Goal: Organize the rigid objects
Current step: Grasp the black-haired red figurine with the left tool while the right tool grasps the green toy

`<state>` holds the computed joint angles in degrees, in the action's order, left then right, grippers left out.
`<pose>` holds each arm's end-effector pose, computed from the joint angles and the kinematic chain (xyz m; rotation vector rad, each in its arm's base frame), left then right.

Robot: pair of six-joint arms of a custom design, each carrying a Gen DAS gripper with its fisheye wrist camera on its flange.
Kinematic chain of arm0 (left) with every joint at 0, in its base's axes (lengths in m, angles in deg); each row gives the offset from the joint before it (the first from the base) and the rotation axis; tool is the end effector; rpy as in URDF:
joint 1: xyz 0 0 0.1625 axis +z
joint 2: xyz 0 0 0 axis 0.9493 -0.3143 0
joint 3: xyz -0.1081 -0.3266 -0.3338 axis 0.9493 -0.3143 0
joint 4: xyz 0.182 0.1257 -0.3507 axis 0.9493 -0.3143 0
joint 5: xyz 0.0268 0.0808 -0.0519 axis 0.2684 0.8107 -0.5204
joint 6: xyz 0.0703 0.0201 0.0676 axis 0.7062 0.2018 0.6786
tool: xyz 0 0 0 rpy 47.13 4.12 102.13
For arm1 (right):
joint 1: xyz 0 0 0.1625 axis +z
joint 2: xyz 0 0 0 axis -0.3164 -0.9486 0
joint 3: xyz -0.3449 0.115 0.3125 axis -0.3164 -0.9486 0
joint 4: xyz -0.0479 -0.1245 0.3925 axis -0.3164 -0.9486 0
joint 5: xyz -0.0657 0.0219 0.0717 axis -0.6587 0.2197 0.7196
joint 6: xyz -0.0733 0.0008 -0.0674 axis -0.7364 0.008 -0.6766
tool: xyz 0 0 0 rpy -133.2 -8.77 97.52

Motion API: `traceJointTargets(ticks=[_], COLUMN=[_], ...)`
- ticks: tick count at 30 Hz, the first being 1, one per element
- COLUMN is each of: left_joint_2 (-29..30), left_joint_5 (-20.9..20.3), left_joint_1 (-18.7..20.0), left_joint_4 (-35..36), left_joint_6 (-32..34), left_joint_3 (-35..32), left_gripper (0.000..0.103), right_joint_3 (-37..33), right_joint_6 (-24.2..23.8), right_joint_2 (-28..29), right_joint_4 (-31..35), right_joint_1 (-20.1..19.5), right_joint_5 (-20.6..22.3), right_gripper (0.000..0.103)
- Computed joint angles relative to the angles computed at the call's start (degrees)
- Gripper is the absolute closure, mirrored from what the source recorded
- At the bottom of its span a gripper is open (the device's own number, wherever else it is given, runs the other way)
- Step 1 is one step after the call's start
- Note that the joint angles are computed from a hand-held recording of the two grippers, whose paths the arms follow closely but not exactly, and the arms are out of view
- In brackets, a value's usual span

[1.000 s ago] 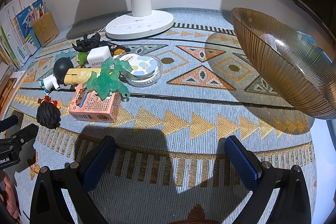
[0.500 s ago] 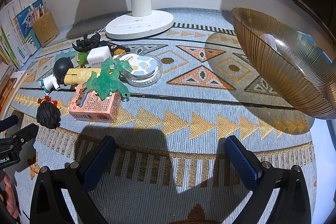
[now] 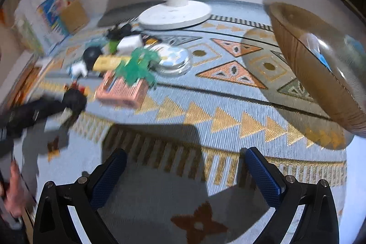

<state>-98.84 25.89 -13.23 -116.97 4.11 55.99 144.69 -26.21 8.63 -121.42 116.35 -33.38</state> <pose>-0.0683 -0.5360 0.1519 -0.4140 2.1557 -1.0156 0.1935 -0.6764 -0.0028 1.2726 -2.4045 0.1369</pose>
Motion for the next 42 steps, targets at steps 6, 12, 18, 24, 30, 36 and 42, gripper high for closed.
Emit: traceJointTargets(ticks=[6,12,18,24,30,36,42], left_joint_2=[-0.57,0.29,1.82,3.53,3.46,1.53,-2.04], left_joint_5=[2.12,-3.01,-4.23,-0.41,-4.35,-8.65,-12.09], left_joint_1=[-0.79,-0.45,0.81,1.09,1.69,2.13,1.1], left_joint_4=[-0.74,-16.07,-15.16,-12.34,-21.57,-24.6,-23.64], left_joint_6=[-1.17,1.97,2.56,2.88,10.1,17.66,23.09], left_joint_3=[1.19,4.63,1.95,-0.03,2.12,4.4,7.52], left_gripper=[0.002,0.005,0.014,0.033,0.057,0.06,0.072], right_joint_3=[-0.36,-7.39,-10.12,-12.0,-12.05,-10.87,-7.84], right_joint_6=[1.49,3.42,5.92,7.87,7.71,6.85,6.46], right_joint_2=[-2.0,2.21,3.36,4.07,4.97,4.46,1.03], right_joint_4=[1.19,7.99,13.3,17.13,16.65,14.55,14.04], right_joint_1=[1.89,4.11,2.95,2.81,3.4,3.1,2.43], right_joint_5=[6.74,5.72,8.87,10.01,8.77,9.73,12.01], right_gripper=[0.0,0.0,0.023,0.033,0.052,0.056,0.078])
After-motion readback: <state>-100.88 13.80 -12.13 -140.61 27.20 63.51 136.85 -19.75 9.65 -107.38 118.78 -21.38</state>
